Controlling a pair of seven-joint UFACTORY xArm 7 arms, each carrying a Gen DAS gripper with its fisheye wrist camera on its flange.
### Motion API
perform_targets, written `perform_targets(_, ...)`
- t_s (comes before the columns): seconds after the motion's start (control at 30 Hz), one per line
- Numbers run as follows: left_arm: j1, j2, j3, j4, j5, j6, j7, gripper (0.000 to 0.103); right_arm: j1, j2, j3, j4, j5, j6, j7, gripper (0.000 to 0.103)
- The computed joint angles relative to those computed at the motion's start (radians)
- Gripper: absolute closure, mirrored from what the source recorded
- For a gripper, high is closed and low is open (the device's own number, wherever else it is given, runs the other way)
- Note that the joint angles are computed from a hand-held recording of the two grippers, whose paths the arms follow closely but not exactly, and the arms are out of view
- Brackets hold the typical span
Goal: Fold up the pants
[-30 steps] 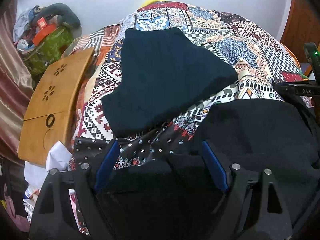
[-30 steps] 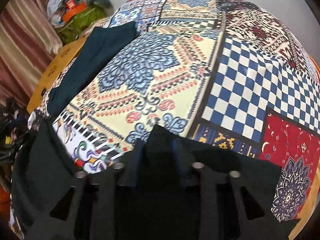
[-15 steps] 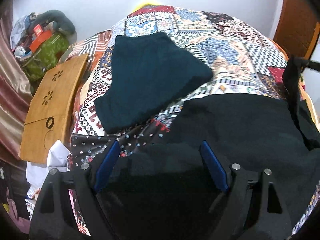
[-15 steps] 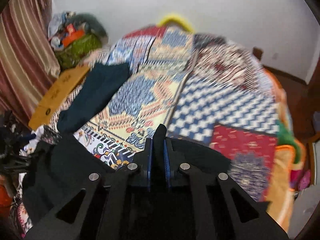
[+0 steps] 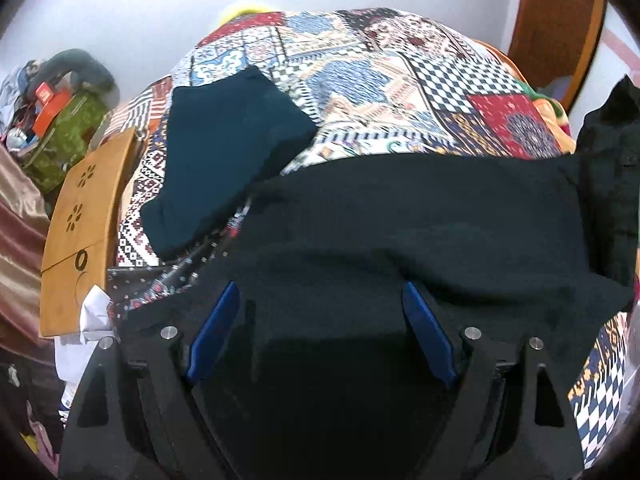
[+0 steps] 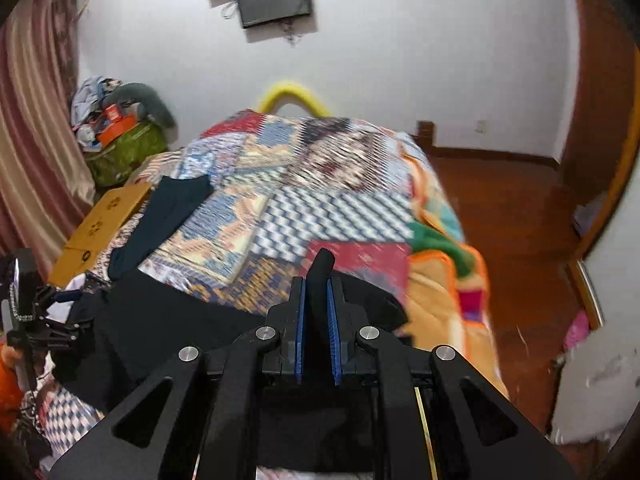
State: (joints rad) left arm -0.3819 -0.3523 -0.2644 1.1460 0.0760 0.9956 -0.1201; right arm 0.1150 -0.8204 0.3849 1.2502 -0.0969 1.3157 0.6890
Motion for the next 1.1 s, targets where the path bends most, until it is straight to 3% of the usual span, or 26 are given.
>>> perform_targets(0.4,-0.01,-0.046,0.02,-0.036,-0.076,0.019,-0.03,0.016,0.063,-0.279,-0.037,-0.259,0.161,0.244,0.111,0.091)
perform_targets(0.6,0.018,-0.115,0.039,-0.069,-0.074,0.004,-0.028,0.016,0.047,-0.204,0.002,-0.171,0.123,0.315,0.077,0.084)
perform_targets(0.73,0.07,-0.176,0.077,-0.09,-0.064,-0.003,-0.023,0.016,0.008,-0.1,0.043,-0.045,0.052,0.27,0.033,0.074)
perform_targets(0.8,0.101,-0.201,0.097,-0.101,-0.055,-0.007,-0.015,0.016,-0.017,-0.045,0.07,0.017,0.018,0.231,0.026,0.061)
perform_targets(1.1,0.225,-0.218,0.217,-0.152,-0.084,0.001,0.069,0.015,-0.01,0.373,0.223,0.266,-0.102,-0.018,-0.022,0.06)
